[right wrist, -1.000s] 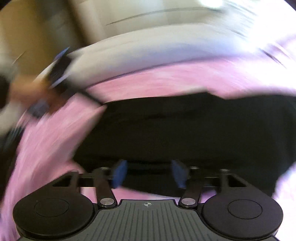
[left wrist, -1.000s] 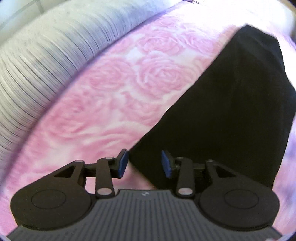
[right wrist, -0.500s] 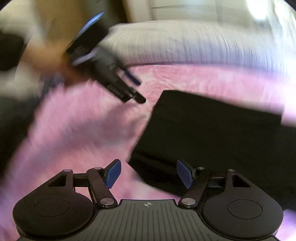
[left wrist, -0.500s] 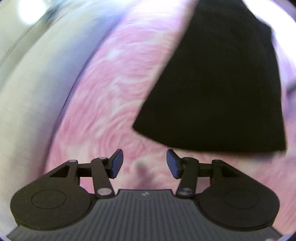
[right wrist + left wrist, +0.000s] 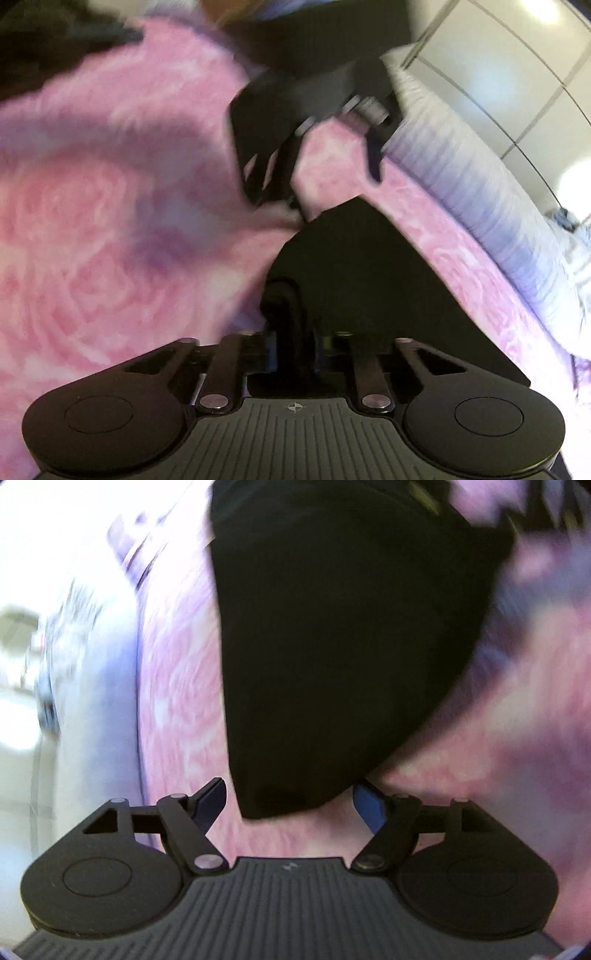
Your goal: Fold clothes
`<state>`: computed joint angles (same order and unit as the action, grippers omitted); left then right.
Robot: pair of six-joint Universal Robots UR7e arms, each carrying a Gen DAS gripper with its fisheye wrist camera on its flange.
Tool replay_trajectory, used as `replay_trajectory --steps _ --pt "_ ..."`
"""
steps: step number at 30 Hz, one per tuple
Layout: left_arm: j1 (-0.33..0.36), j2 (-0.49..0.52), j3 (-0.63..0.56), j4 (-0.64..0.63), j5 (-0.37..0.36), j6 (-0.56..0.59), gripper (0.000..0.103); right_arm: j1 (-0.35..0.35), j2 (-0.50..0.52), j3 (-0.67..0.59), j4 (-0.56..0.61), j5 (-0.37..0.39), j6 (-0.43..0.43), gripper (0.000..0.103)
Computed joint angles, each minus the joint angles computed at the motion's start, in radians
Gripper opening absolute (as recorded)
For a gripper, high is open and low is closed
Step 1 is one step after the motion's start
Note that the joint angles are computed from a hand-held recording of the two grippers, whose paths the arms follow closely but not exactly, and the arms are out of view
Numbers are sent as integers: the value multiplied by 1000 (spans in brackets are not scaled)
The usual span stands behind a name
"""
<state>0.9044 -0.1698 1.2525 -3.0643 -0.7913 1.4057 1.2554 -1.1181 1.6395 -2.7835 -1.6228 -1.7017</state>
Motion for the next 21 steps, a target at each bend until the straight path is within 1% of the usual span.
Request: replay_trajectory --steps 2,4,5,6,7,8,11,14,16,18,20,21 --pt "3 30 -20 -65 -23 142 73 3 -19 -39 80 20 64 12" --pt "6 56 -46 -111 -50 265 69 8 -31 -77 145 38 125 12" --pt "6 65 -62 -105 -53 296 56 10 -37 -90 165 44 149 11" --pt "5 73 -78 -96 -54 324 37 13 -42 -101 185 49 171 11" --pt "3 80 -96 -74 -42 330 27 17 -47 -112 205 53 193 11" --pt "-1 79 -110 -44 -36 308 11 19 -53 -119 221 58 211 11" --pt "-16 54 -125 42 -20 206 8 23 -81 -122 261 63 239 11" --pt "-39 4 -87 105 -1 143 7 28 -113 -105 294 68 249 11" --pt "-59 -45 -36 160 17 92 7 32 -143 -85 331 75 248 11" --pt "-83 -103 30 237 45 14 7 42 -177 -55 370 83 254 11" --pt "-106 -157 82 334 70 -75 7 47 -206 -31 412 96 272 11" --pt "-115 -179 94 401 80 -129 7 48 -217 -26 438 105 280 11"
